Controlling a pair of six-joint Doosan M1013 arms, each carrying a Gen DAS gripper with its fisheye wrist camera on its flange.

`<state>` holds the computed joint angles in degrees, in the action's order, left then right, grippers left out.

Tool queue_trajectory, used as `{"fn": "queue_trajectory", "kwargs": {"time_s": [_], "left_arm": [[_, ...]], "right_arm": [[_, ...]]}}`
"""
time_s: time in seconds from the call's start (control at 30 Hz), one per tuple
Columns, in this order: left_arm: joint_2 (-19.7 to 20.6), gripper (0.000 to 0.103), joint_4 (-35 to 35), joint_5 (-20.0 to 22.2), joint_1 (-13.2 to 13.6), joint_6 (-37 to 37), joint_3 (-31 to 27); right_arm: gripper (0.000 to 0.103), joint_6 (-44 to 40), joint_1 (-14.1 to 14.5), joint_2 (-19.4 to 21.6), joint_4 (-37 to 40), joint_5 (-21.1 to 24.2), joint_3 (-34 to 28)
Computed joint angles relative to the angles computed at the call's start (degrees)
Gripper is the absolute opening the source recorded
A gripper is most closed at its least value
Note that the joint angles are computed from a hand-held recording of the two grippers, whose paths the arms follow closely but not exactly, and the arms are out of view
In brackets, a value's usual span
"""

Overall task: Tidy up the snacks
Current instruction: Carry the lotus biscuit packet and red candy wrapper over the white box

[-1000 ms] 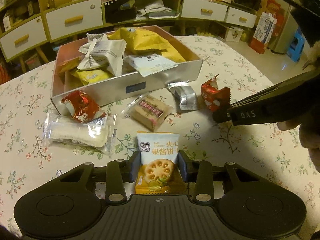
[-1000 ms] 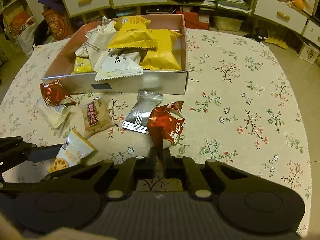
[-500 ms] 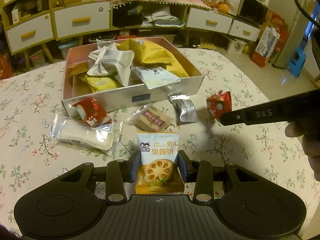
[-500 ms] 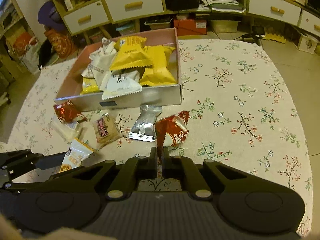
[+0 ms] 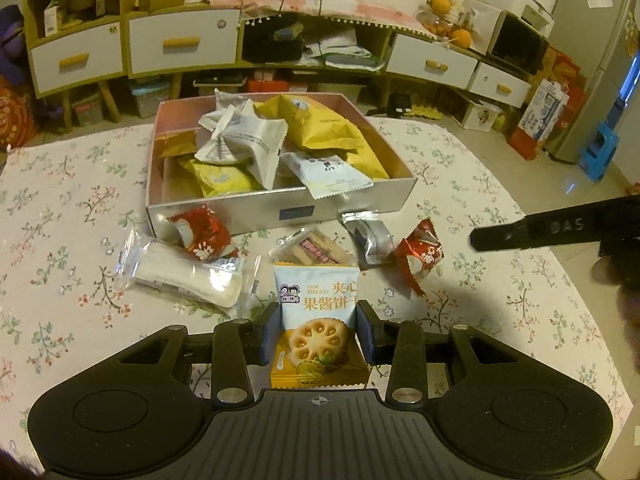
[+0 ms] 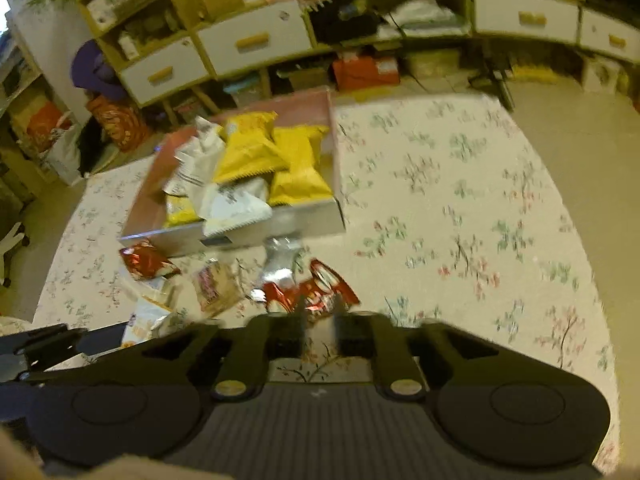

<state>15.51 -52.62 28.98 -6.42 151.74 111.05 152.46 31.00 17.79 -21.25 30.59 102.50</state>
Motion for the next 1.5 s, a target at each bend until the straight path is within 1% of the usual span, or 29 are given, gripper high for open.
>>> {"fn": "queue_trajectory", "kwargs": {"time_s": [0.03,0.07,0.13,0.23,0.37,0.43,0.53,0.57,0.63,0.67,0.7,0.73,0.97,1.17,1.33,1.43,1.5], "left_arm": [[0.1,0.037,0.3,0.1,0.0,-0.5,-0.1],[0.1,0.037,0.8,0.1,-0.1,-1.0,-0.1],[0.2,0.037,1.5,0.0,-0.3,-1.5,0.0],[0.4,0.037,2.3,0.1,-0.5,-2.2,-0.2],[0.8,0.037,3.4,0.1,-0.7,-3.2,-0.5],[1.1,0.037,4.0,0.1,-0.7,-3.7,-0.7],[1.3,0.037,4.9,0.1,-0.8,-4.3,-0.8],[1.4,0.037,5.2,0.0,-0.8,-4.4,-0.9],[1.5,0.037,5.6,-0.1,-0.9,-4.7,-0.9],[1.5,0.037,5.7,-0.2,-0.8,-4.8,-0.9],[1.5,0.037,5.8,-0.2,-0.8,-5.0,-0.9],[1.5,0.037,5.9,-0.3,-0.7,-5.1,-0.9],[1.2,0.037,4.0,0.0,-0.1,-3.9,-0.9],[0.5,0.037,2.0,0.3,0.3,-2.6,-0.8],[0.2,0.037,-0.7,-0.1,0.8,-0.9,-1.0],[0.3,0.037,-1.3,-0.8,1.0,-0.6,-1.7],[0.5,0.037,-1.5,-1.6,1.1,-0.4,-2.2]], "right_arm": [[0.033,0.3,-0.1,0.3,0.5,0.3,-0.1],[0.036,0.0,-0.2,0.7,1.3,0.8,-0.3],[0.036,-0.3,-0.6,1.4,3.3,0.9,-0.8],[0.038,2.0,-1.0,2.0,4.2,0.5,-1.0],[0.042,5.2,-1.7,2.6,6.2,-1.5,-1.3],[0.042,6.0,-1.7,3.3,6.3,-1.2,-1.9],[0.042,5.4,-1.3,4.6,6.4,0.8,-3.5],[0.042,5.4,-1.1,5.0,6.1,1.4,-3.9],[0.038,3.9,-1.0,5.7,7.2,2.8,-4.6],[0.033,3.3,-0.9,6.1,7.9,3.3,-4.8],[0.029,4.6,-0.6,6.2,6.0,3.3,-4.7],[0.024,5.1,-0.3,6.3,4.5,3.8,-4.9],[0.023,5.2,-0.1,5.8,2.7,3.9,-4.5],[0.023,6.0,0.2,4.3,1.6,3.1,-3.6],[0.023,5.5,0.1,3.0,1.0,0.8,-3.0],[0.023,4.7,-0.1,3.1,-0.1,0.1,-3.4],[0.023,3.5,-0.6,3.2,1.0,-0.6,-3.7]]}}
